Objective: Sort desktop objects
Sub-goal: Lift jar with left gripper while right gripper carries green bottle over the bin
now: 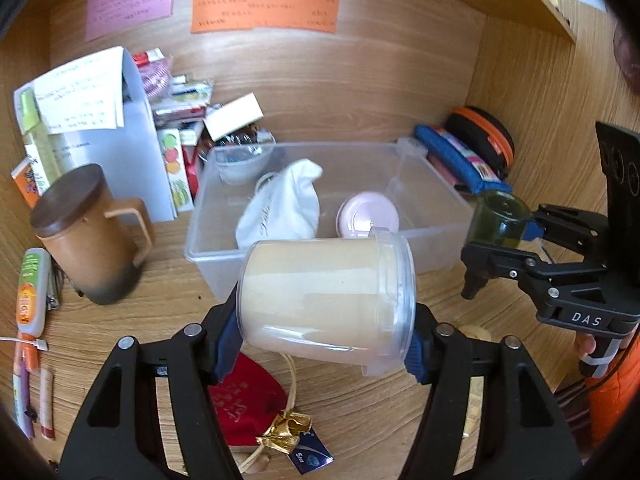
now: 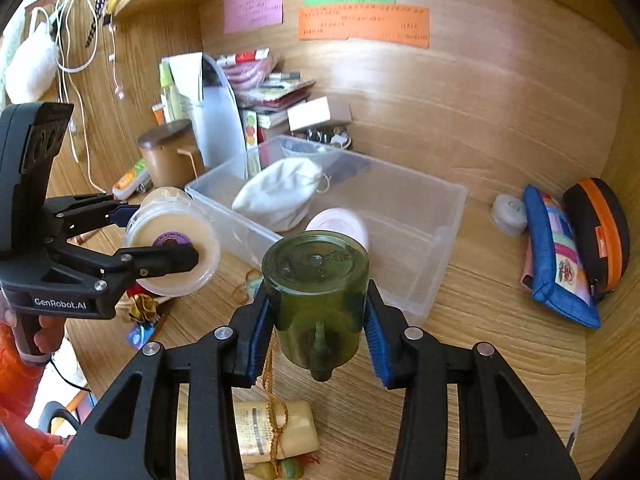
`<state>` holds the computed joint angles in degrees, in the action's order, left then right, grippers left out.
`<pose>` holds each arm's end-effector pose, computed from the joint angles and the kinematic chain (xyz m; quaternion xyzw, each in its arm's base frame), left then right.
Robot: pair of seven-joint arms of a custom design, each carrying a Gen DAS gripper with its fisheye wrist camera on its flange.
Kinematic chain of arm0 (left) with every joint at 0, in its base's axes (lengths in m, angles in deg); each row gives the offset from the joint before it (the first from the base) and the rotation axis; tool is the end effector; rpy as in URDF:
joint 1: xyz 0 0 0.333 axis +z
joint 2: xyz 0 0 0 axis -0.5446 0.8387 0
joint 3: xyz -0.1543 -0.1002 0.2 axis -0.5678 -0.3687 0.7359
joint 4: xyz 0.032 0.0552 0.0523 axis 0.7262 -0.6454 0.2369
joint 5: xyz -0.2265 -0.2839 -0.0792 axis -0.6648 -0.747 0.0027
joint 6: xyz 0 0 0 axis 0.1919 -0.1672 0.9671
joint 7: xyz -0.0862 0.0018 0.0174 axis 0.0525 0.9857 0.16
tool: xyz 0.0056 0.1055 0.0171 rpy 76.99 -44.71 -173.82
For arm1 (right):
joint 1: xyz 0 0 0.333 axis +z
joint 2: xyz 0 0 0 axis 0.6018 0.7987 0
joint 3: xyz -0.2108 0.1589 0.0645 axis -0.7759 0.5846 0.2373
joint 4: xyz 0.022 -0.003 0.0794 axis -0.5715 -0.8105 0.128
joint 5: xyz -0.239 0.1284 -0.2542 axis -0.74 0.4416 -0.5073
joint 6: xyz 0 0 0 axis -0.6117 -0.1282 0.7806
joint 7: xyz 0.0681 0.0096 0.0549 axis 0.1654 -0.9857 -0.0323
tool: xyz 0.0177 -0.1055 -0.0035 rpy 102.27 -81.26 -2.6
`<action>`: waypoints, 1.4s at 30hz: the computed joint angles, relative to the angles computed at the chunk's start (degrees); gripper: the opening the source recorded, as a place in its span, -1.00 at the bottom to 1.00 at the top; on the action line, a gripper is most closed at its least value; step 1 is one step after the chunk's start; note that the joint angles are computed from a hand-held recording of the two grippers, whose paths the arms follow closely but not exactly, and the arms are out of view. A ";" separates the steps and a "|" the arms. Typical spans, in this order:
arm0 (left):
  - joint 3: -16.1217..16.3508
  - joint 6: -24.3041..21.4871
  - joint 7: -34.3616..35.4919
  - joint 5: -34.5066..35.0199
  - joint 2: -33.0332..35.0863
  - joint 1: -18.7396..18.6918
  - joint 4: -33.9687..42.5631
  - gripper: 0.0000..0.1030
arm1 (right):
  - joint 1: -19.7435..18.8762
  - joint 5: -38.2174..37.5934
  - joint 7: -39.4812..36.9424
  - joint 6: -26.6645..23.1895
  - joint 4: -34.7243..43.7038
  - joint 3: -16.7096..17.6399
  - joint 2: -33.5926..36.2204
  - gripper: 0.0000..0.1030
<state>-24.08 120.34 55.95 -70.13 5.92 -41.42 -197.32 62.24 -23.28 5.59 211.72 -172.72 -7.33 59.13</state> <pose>0.4016 -0.0811 0.5378 -0.6138 0.6743 -0.3389 0.2317 0.4611 0.2000 0.5422 -0.8342 0.3662 -0.1587 0.3806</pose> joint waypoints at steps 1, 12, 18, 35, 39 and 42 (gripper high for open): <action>0.06 0.34 -0.19 -0.08 -0.28 0.13 -0.03 0.26 | -0.04 0.05 0.12 -0.26 0.16 -0.06 -0.15 -0.26; 0.65 1.65 0.67 0.19 -1.08 1.24 2.05 0.26 | 0.59 2.12 -0.74 0.93 0.96 -0.87 -2.22 -0.26; 0.32 2.53 -0.06 1.25 -0.86 2.35 3.08 0.26 | 0.93 2.60 -0.62 1.58 2.13 -1.13 -1.99 -0.26; -1.70 5.04 -4.50 5.78 2.70 5.08 6.64 0.26 | -0.20 5.61 0.06 -0.19 7.97 -1.03 2.16 -0.26; -1.03 5.67 -3.90 5.72 4.13 4.44 7.71 0.26 | -0.98 6.30 0.58 -0.94 9.46 -0.59 3.58 -0.26; -0.65 5.52 -3.36 5.52 5.41 4.29 8.90 0.26 | -1.55 6.15 1.06 -0.75 10.06 0.01 4.40 -0.26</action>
<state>-24.73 125.86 52.59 -64.61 11.33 -37.13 -188.42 60.68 -17.13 6.65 210.97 -162.66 -7.31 63.53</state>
